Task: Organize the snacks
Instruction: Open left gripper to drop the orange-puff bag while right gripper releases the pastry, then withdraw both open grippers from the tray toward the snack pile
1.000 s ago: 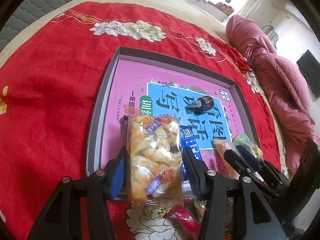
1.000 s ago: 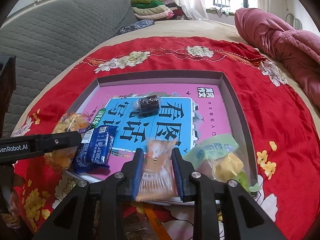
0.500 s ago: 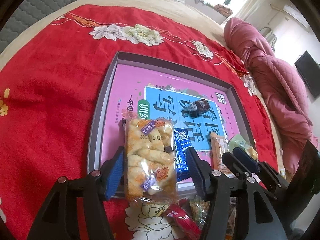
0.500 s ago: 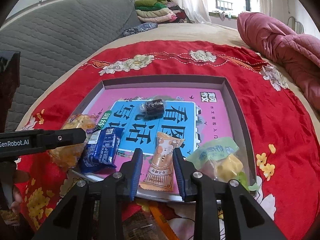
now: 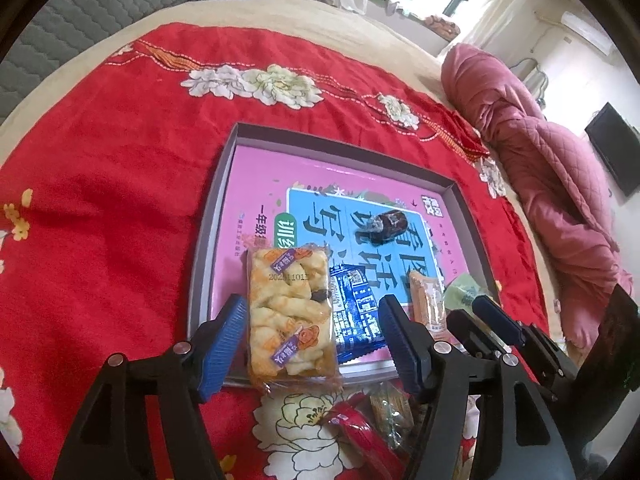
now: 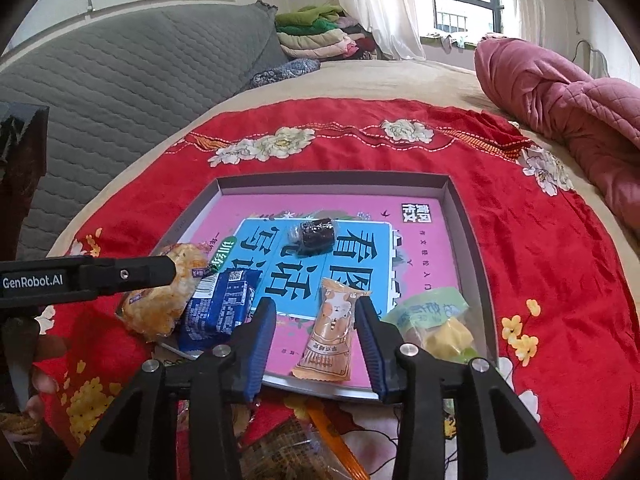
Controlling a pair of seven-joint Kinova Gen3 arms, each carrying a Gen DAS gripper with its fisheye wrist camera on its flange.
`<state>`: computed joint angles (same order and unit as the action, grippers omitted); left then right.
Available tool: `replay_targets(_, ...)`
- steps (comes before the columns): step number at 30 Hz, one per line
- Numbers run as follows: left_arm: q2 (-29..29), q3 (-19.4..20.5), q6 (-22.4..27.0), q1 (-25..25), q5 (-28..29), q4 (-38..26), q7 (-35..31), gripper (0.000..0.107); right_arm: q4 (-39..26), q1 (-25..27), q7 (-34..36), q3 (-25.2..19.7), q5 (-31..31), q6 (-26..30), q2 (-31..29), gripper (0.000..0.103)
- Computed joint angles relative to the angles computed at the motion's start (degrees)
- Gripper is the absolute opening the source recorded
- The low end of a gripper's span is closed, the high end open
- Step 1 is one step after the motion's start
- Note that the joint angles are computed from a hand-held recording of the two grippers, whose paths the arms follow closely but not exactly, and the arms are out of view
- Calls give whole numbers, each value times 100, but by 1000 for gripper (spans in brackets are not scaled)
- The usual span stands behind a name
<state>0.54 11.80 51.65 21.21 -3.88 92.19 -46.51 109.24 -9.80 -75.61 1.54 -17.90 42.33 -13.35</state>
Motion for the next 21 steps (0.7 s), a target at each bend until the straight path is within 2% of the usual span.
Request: replay_targets(21,-288,170,233,36,-353,-115,252,74,2,5,-41,164,-54,75,-370,54)
